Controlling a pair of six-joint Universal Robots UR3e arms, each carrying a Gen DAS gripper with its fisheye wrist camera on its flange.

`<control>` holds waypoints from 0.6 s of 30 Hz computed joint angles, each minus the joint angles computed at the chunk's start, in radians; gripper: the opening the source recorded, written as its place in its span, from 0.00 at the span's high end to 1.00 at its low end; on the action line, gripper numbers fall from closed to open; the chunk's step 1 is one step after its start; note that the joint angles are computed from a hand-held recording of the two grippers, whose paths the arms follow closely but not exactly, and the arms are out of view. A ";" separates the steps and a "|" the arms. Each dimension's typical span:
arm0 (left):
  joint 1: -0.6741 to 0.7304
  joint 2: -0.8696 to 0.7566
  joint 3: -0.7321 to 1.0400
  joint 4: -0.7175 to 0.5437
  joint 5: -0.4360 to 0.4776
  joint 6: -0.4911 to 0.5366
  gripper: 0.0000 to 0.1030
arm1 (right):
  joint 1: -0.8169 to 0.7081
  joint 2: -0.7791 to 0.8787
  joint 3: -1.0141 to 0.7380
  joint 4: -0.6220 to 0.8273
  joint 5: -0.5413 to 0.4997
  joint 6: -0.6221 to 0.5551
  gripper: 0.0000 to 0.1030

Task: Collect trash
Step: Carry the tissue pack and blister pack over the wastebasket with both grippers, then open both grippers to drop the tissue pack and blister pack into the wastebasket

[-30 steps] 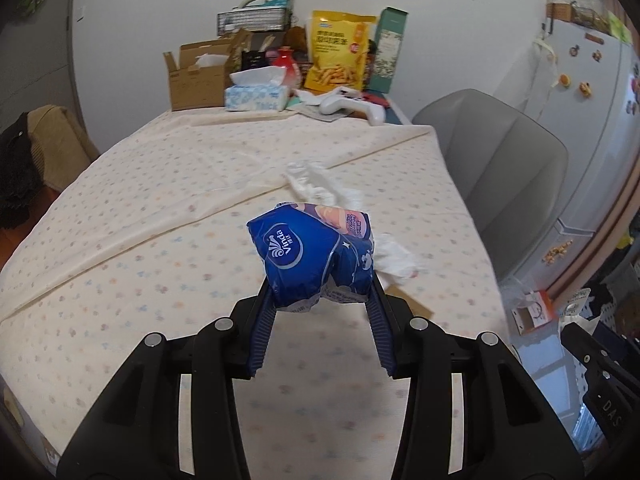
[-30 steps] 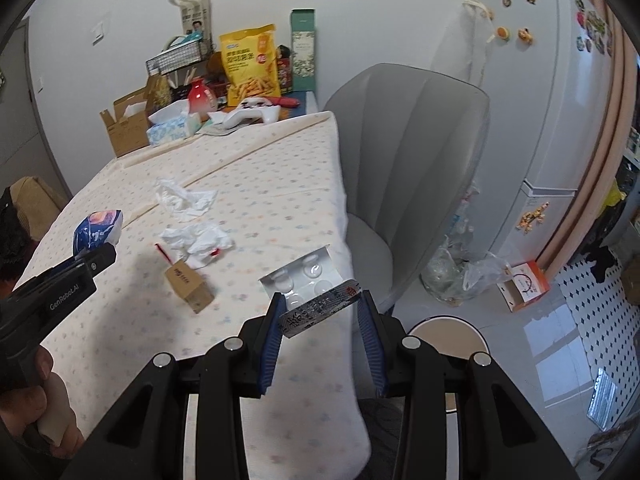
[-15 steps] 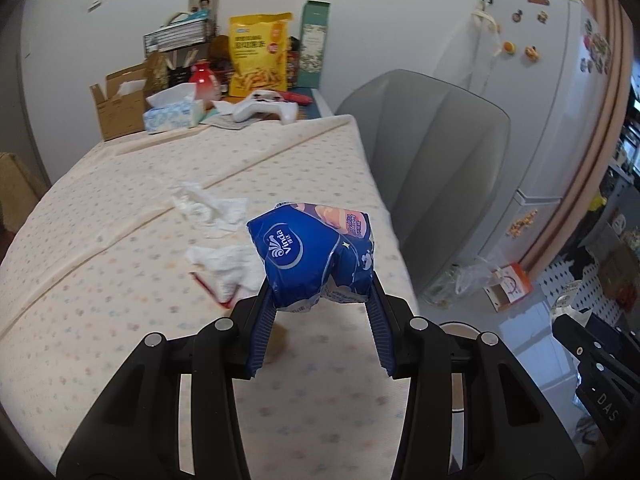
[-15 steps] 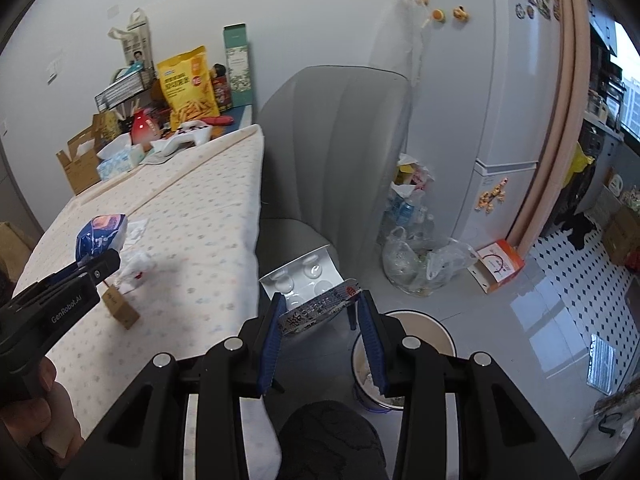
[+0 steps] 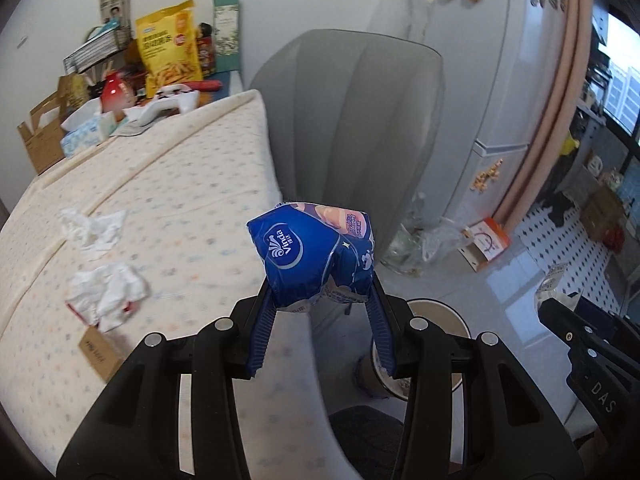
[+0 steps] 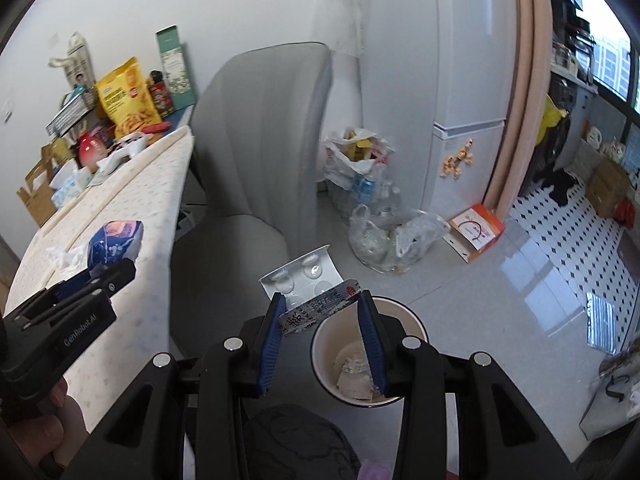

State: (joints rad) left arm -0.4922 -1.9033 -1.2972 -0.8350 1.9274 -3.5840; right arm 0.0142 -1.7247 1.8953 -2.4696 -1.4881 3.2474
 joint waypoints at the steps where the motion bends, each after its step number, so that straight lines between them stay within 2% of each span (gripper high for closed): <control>1: -0.002 -0.023 0.027 -0.007 -0.004 0.005 0.57 | -0.023 0.006 0.003 -0.005 0.012 -0.008 0.64; 8: -0.026 -0.226 0.289 -0.102 -0.025 0.020 0.57 | -0.144 0.064 0.000 -0.022 0.073 -0.059 0.64; 18: -0.036 -0.484 0.659 -0.265 -0.059 0.047 0.57 | -0.210 0.196 -0.027 -0.077 0.110 -0.092 0.64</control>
